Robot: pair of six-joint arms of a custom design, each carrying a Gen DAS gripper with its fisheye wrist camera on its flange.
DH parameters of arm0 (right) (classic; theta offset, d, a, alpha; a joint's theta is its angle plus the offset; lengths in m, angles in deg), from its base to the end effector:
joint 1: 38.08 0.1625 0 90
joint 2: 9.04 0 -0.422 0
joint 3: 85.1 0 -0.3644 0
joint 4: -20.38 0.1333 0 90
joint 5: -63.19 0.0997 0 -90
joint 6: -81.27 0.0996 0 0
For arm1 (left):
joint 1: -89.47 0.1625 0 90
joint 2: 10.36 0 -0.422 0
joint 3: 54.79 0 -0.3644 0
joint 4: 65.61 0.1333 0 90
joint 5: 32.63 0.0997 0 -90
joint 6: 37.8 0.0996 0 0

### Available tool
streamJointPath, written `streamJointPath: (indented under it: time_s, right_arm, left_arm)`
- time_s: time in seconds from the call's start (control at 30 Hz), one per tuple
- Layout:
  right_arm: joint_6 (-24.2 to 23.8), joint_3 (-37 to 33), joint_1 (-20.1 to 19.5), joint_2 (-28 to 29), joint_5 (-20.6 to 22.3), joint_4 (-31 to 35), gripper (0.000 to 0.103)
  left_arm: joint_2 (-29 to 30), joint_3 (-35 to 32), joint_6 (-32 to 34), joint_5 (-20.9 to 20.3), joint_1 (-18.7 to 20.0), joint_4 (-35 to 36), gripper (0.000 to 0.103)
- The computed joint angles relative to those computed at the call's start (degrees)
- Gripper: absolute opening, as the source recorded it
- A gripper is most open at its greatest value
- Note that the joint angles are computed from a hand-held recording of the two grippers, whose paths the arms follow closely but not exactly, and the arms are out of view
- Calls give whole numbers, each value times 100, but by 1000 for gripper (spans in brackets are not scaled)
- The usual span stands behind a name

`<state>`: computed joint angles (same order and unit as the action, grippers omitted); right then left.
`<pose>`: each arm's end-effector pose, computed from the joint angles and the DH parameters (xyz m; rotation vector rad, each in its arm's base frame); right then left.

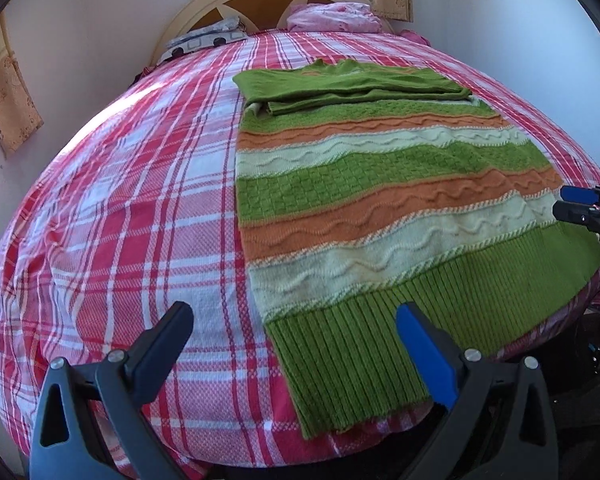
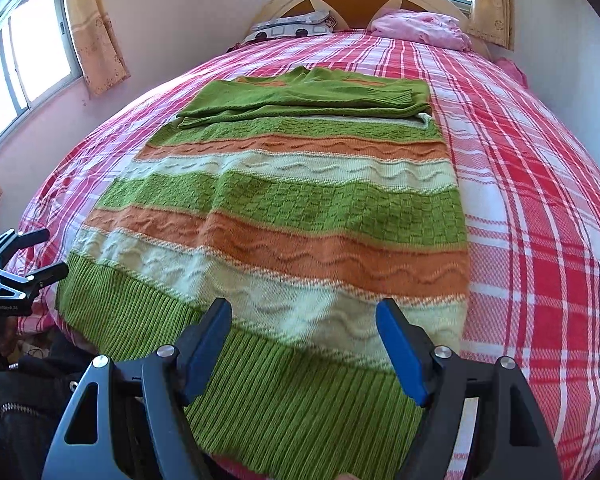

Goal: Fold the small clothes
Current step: 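Move both tools back along the sweater to its ribbed hem, then grasp the ribbed hem with the left tool while the right tool grasps it too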

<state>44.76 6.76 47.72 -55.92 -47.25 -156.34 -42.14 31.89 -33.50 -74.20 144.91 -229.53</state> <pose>0.0483 -0.6881 0.2097 0.5239 -2.4186 0.7277 -0.2169 -0.6812 0.0566 0.6092 2.2543 -0.6499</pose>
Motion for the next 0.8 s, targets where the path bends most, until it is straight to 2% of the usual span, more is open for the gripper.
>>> streamJointPath:
  time_s: [0.07, 0.13, 0.3, 0.33, 0.47, 0.63, 0.67, 0.7, 0.73, 0.77, 0.8]
  right_arm:
    - [14, 117, -12, -71, 18, -55, 75]
    - [-14, 244, -14, -119, -27, -191, 75]
    - [-5, 432, -75, -221, -78, -390, 76]
    - [22, 442, -91, -235, -74, -392, 76]
    - [45, 468, -117, -260, -87, -432, 76]
    - [53, 563, -118, -317, -77, -430, 76]
    - [68, 621, -127, -358, -86, -450, 76]
    - [87, 680, -137, -399, -87, -487, 76]
    - [106, 751, -154, -451, -85, -532, 76]
    - [133, 823, -175, -509, -90, -574, 76]
    - [168, 897, -201, -566, -99, -624, 76]
  left_arm:
    - [-72, 40, -283, -184, 47, 209, 103]
    - [-137, 76, -525, -362, 100, 337, 97]
    - [-340, 137, -1198, -877, 244, 790, 74]
    - [-371, 158, -1292, -984, 265, 861, 72]
    - [-398, 184, -1485, -1126, 284, 1051, 58]
    - [-422, 269, -1490, -1185, 288, 997, 57]
    - [-434, 286, -1497, -1181, 280, 1004, 53]
    - [-452, 290, -1488, -1214, 285, 1025, 40]
    - [-467, 310, -1474, -1247, 272, 1049, 33]
    - [-477, 314, -1442, -1246, 255, 1084, 28]
    - [-477, 342, -1394, -1178, 220, 1072, 28]
